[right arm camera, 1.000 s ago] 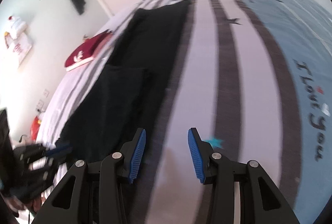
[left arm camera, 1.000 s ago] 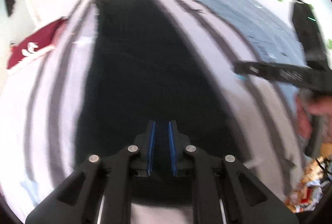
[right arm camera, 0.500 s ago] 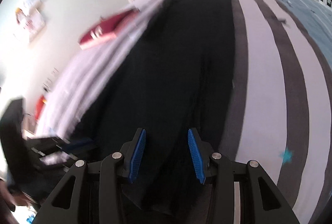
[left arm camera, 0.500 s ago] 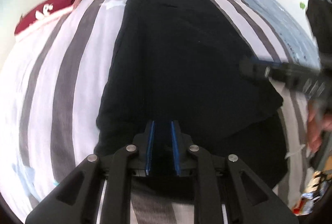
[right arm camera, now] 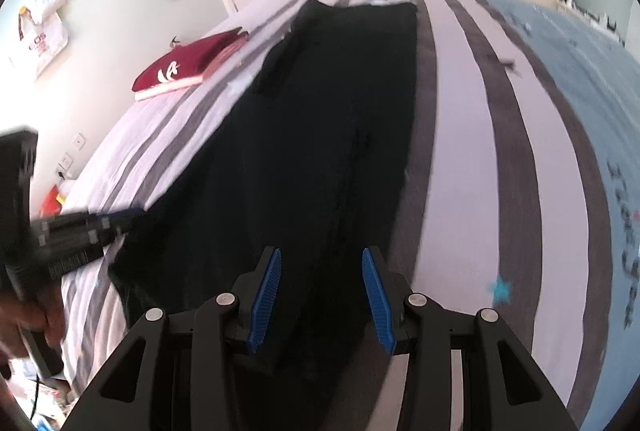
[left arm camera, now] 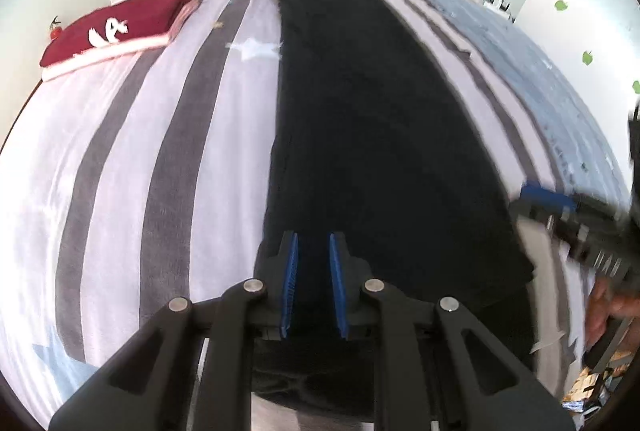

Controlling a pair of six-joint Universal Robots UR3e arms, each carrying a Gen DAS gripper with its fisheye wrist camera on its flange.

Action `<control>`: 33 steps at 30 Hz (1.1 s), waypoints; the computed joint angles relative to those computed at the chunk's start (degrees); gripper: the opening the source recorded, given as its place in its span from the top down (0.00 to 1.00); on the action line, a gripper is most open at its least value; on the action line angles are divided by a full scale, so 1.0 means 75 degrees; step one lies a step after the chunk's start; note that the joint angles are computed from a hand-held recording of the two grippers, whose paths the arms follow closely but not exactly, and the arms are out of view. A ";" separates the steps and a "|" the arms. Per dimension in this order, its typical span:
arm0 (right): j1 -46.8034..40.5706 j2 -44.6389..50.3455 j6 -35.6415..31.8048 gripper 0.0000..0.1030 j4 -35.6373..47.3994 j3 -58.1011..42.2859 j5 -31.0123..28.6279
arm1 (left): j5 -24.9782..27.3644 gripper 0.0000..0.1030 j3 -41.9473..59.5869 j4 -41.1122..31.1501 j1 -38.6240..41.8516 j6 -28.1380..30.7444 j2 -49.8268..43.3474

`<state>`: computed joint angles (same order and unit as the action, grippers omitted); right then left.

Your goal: Fold clothes

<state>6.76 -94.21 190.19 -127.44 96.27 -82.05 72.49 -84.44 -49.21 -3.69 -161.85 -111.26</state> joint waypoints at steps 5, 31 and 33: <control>0.0264 0.1673 0.0236 0.63 -0.0660 -0.1389 -0.0069 | -0.0236 0.87 -0.0711 0.0143 0.0339 -0.0014 0.0262; 0.0009 0.1739 0.0737 0.63 -0.1119 -0.1032 -0.0334 | -0.1517 0.80 0.2602 -0.1258 0.0461 0.0051 -0.1473; 0.0073 0.1939 0.0760 0.63 -0.1071 -0.1130 -0.0362 | -0.1466 0.80 0.3005 -0.1422 0.0283 0.0214 -0.1882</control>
